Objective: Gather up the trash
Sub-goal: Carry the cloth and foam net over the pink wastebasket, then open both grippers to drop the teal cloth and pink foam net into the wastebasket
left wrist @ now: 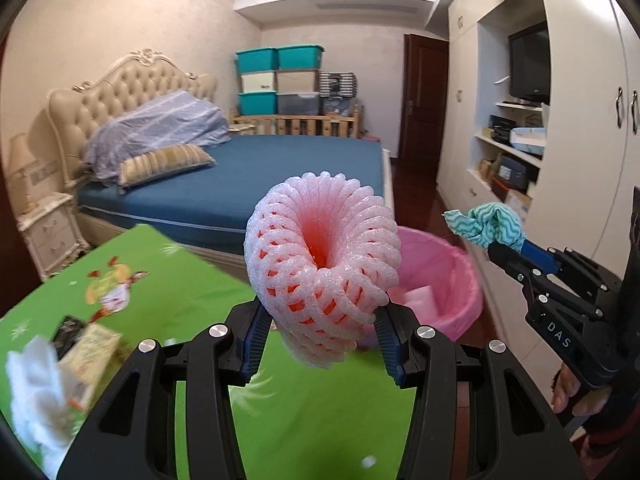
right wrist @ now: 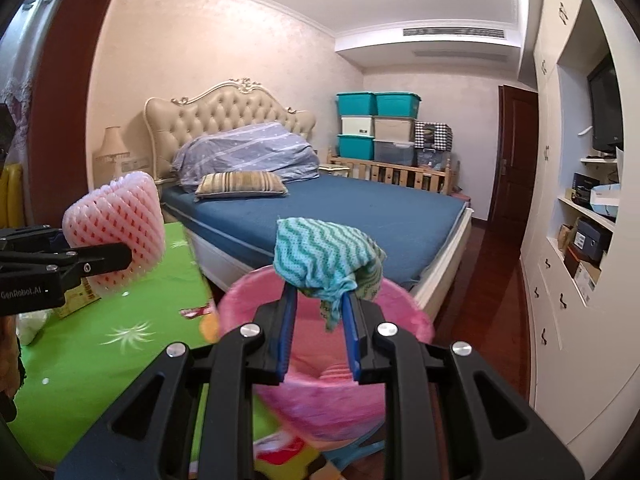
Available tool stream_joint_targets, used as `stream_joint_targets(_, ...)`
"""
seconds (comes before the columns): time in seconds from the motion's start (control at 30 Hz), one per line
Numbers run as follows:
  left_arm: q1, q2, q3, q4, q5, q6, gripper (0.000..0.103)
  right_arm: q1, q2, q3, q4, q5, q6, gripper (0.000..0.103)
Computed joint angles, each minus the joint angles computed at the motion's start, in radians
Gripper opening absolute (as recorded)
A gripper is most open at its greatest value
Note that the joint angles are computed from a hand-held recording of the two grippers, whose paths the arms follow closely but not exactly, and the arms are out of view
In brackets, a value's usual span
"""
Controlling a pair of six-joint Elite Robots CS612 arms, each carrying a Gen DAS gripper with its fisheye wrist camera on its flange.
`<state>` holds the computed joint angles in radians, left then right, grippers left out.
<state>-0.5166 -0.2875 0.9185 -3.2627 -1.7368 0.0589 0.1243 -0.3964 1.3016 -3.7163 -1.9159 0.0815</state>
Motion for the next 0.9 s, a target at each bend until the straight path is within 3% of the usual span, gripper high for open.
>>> stream_joint_targets(0.2, -0.012, 0.061, -0.153, 0.153, -0.057, -0.017, 0.046, -0.037, 0.001, 0.001, 0.001, 0.023, 0.026, 0.022)
stream_joint_targets(0.47, -0.032, 0.144, -0.333, 0.278, -0.093, 0.004, 0.047, -0.066, 0.038, -0.056, 0.033, 0.061, 0.056, 0.023)
stream_joint_targets(0.67, -0.033, 0.21, -0.47, 0.364, -0.099, -0.027, 0.047, -0.087, 0.061, -0.092, 0.075, 0.102, 0.079, 0.025)
stream_joint_targets(0.73, -0.03, 0.242, -0.537, 0.411, -0.11, -0.045, 0.049, -0.089, 0.068, -0.104, 0.08, 0.12, 0.082, 0.029)
stream_joint_targets(0.77, -0.03, 0.263, -0.584, 0.45, -0.123, -0.051, 0.051, -0.087, 0.071, -0.109, 0.081, 0.129, 0.079, 0.042)
stream_joint_targets(0.8, -0.028, 0.286, -0.635, 0.496, -0.13, -0.055, 0.06, -0.088, 0.077, -0.118, 0.086, 0.139, 0.071, 0.063)
stream_joint_targets(0.83, -0.028, 0.301, -0.665, 0.52, -0.122, -0.066, 0.07, -0.088, 0.084, -0.128, 0.087, 0.138, 0.064, 0.069)
stream_joint_targets(0.9, -0.024, 0.306, -0.671, 0.509, -0.108, -0.09, 0.082, -0.088, 0.092, -0.137, 0.088, 0.133, 0.057, 0.069)
